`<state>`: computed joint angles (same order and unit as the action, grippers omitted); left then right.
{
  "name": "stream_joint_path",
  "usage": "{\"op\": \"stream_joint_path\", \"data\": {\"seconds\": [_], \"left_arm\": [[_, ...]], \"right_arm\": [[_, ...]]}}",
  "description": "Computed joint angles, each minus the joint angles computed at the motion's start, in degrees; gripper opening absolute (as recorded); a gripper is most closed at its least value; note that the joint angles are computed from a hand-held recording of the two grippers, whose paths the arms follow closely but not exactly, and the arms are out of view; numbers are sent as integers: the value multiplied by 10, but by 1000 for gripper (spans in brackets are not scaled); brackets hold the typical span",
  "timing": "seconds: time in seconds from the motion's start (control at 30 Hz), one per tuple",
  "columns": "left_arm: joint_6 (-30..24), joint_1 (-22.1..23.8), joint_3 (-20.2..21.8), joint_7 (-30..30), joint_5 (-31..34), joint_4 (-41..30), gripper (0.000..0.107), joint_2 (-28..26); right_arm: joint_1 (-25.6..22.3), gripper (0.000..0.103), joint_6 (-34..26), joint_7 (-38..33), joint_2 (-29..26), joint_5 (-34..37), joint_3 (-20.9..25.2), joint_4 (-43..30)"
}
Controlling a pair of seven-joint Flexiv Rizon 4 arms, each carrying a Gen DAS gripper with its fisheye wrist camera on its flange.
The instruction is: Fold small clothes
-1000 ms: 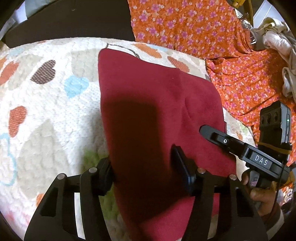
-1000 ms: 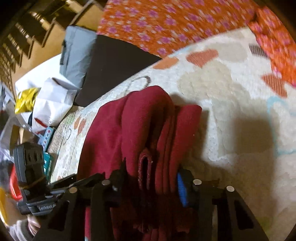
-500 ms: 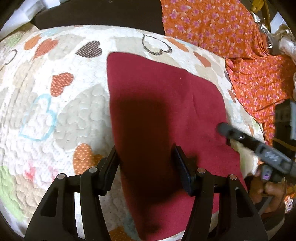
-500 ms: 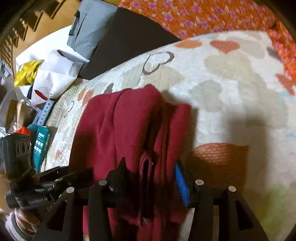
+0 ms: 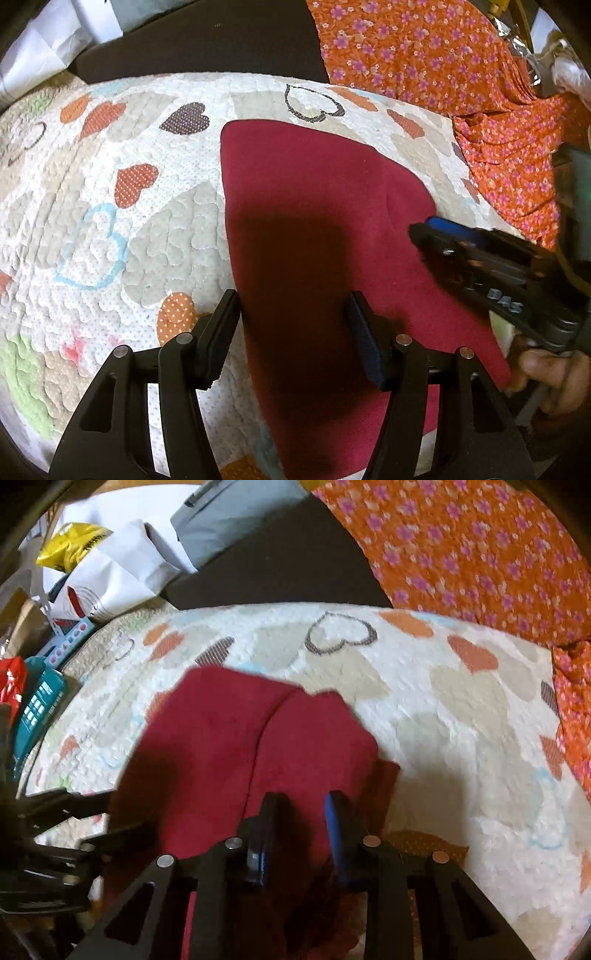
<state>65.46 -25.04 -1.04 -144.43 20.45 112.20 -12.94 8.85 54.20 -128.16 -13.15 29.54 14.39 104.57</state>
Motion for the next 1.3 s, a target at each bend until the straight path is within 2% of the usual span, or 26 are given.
{"op": "stream_joint_path", "data": {"seconds": [0.17,0.23,0.3,0.37,0.53,0.7,1.0,1.3], "left_arm": [[-14,-6,3,-17,15,-12,60,-3],[-20,-10,6,-29,26,-16,62,-3],[-35,-19,11,-53,52,-25,66,-3],[-43,-22,9,-65,66,-28,68,-2],[-119,-42,4,-98,132,-62,68,5],[-166,-51,-9,-150,189,-75,68,22],[-192,-46,-35,-211,232,-66,68,48],[-202,-39,-48,-211,245,-70,68,49]], "right_arm": [[-26,25,-81,-52,52,58,-2,-1],[-19,25,-96,-71,73,61,-8,16],[0,25,-68,-75,84,29,-12,52],[18,26,-6,-53,78,-12,-17,93],[12,26,-28,-56,96,34,-27,86],[18,29,-13,-66,135,70,-36,97],[43,33,6,-22,162,67,-49,119],[50,35,5,-4,159,70,-57,119]]}}
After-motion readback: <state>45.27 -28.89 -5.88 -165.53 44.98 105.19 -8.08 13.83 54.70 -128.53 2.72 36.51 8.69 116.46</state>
